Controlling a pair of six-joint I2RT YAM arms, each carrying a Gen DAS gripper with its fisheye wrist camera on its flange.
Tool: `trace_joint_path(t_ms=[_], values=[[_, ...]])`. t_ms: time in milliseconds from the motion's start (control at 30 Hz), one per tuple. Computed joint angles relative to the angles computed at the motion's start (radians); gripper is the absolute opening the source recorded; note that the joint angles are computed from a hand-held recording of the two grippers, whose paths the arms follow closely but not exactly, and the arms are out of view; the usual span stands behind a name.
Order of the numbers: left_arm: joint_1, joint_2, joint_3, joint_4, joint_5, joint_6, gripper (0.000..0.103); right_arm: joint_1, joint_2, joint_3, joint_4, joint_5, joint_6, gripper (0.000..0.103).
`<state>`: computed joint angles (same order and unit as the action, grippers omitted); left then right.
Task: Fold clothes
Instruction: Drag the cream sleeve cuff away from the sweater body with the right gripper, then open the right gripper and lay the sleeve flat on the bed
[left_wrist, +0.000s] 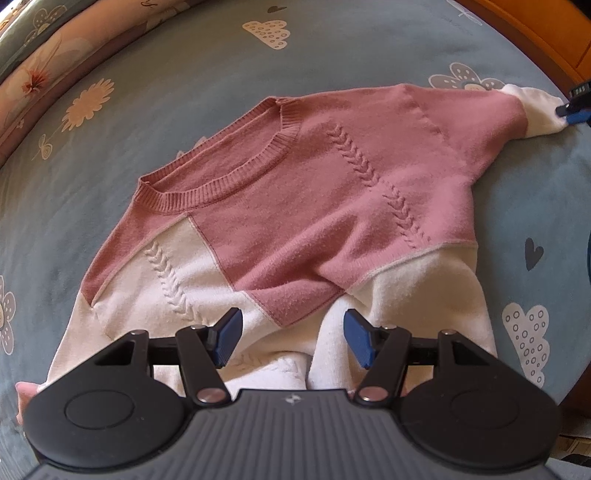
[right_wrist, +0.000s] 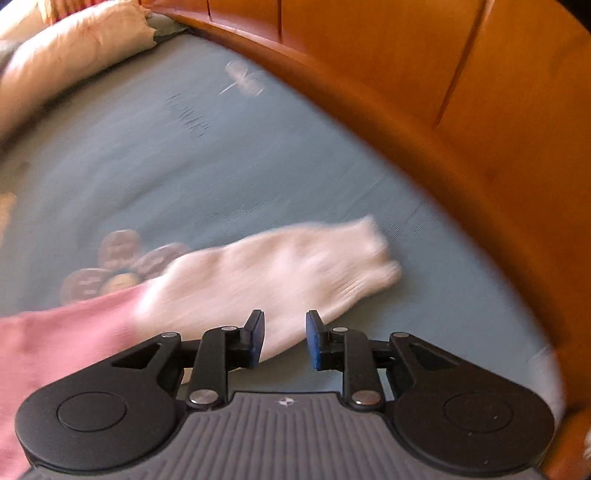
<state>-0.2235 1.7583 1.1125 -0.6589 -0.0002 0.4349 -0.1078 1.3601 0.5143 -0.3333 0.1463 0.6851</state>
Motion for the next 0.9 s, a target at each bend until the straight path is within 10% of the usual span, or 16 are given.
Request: trace_joint_path(t_ms=[267, 400, 767, 900], values=[[-0.007, 0.021, -0.008, 0.009, -0.007, 0.004, 0.062, -0.037, 0.143, -0.178, 0.412, -0.135, 0.353, 0.030], [-0.016, 0.027, -0.008, 0.009, -0.006, 0.010, 0.062, -0.044, 0.154, -0.183, 0.466, -0.122, 0.379, 0.007], [-0.014, 0.035, -0.004, 0.027, 0.006, -0.001, 0.062, -0.040, 0.145, 0.113, -0.094, -0.002, 0.145, 0.021], [-0.016, 0.022, -0.009, 0.035, 0.014, 0.006, 0.062, 0.055, 0.110, 0.145, -0.089, 0.125, 0.107, 0.023]])
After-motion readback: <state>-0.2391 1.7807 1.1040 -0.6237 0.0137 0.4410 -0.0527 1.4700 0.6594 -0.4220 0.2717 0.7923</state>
